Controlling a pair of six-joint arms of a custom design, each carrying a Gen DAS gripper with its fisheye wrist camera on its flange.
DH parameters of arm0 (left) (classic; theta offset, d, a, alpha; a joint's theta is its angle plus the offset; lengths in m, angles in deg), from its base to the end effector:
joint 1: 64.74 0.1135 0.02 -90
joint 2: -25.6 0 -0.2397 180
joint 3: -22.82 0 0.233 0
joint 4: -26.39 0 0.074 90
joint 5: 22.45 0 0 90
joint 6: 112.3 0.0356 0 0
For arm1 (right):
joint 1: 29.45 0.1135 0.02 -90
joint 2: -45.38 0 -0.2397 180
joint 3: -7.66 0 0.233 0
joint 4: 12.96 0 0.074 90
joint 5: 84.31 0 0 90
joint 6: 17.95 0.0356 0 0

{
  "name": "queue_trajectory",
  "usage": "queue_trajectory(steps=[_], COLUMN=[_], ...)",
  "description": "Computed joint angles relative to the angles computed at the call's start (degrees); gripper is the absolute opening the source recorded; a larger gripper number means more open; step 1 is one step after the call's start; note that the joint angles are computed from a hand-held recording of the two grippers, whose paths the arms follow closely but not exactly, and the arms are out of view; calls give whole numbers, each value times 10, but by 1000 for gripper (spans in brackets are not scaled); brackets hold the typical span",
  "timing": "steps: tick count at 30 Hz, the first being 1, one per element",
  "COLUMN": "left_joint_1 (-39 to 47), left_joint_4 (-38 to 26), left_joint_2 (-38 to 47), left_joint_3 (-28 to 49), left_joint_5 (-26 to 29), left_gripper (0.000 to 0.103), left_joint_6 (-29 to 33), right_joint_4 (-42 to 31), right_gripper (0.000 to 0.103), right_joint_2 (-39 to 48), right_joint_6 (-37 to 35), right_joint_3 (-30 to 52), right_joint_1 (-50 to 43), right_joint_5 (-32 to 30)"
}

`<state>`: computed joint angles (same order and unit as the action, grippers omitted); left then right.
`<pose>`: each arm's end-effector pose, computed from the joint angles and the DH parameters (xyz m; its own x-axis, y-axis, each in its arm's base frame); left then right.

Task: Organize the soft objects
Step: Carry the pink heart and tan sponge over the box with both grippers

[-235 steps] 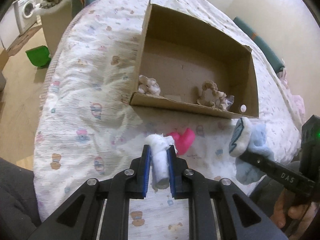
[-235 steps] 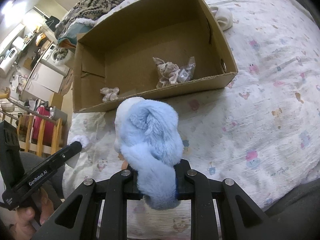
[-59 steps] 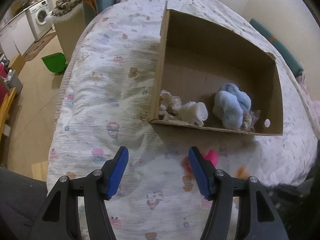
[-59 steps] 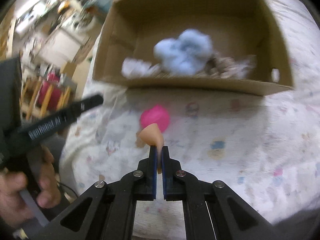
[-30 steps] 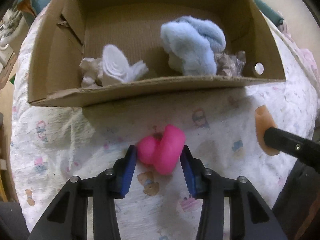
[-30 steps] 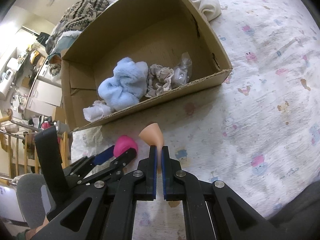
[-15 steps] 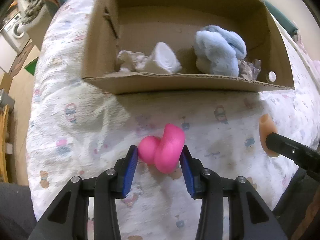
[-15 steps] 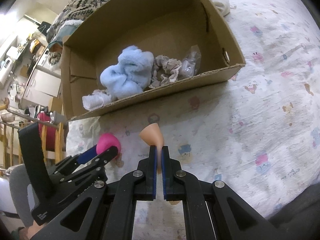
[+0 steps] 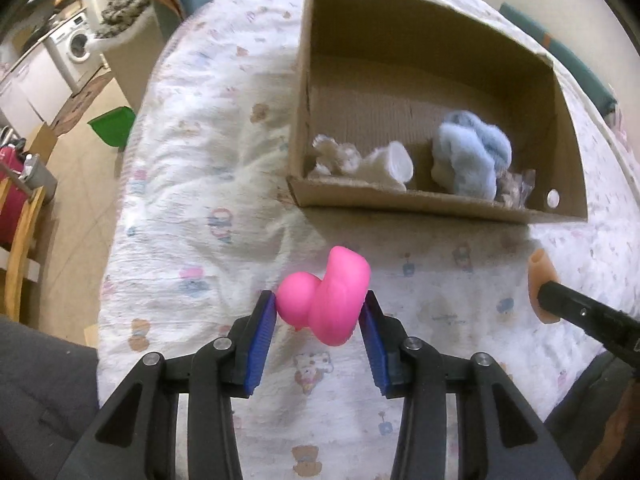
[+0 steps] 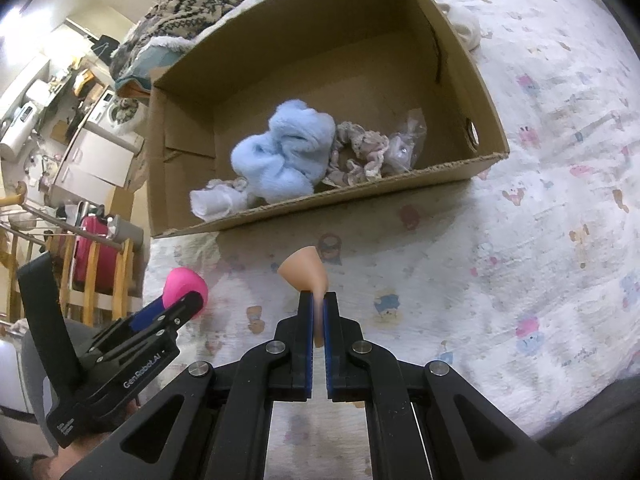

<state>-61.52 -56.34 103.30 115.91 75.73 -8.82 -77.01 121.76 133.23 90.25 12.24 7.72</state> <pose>0.2356 0.0082 0.3087 -0.8962 0.1807 -0.4053 0.2139 0.9761 -0.0379 0.1902 0.1677 0.2789 -0.8748 0.3934 -0.2829 0.2402 0.8591 0.4519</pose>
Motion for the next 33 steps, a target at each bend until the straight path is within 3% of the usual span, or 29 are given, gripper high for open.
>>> queue_trajectory(steps=[5, 13, 23, 33], left_joint_1=[18, -20, -56, -92], left_joint_4=[-24, -26, -8, 45], left_joint_2=[-13, 30, 109, 171], left_joint_3=[56, 164, 265, 270], left_joint_5=[18, 21, 14, -2], left_gripper=[38, 38, 38, 38], left_joint_6=[9, -32, -30, -31], right_joint_4=[11, 16, 10, 10], right_gripper=[6, 6, 6, 6], right_joint_2=[-28, -72, -35, 32], right_joint_6=[-5, -46, -128, -162], right_joint_3=[11, 42, 100, 105], right_joint_1=[16, 21, -63, -147], right_joint_5=[48, 129, 112, 58])
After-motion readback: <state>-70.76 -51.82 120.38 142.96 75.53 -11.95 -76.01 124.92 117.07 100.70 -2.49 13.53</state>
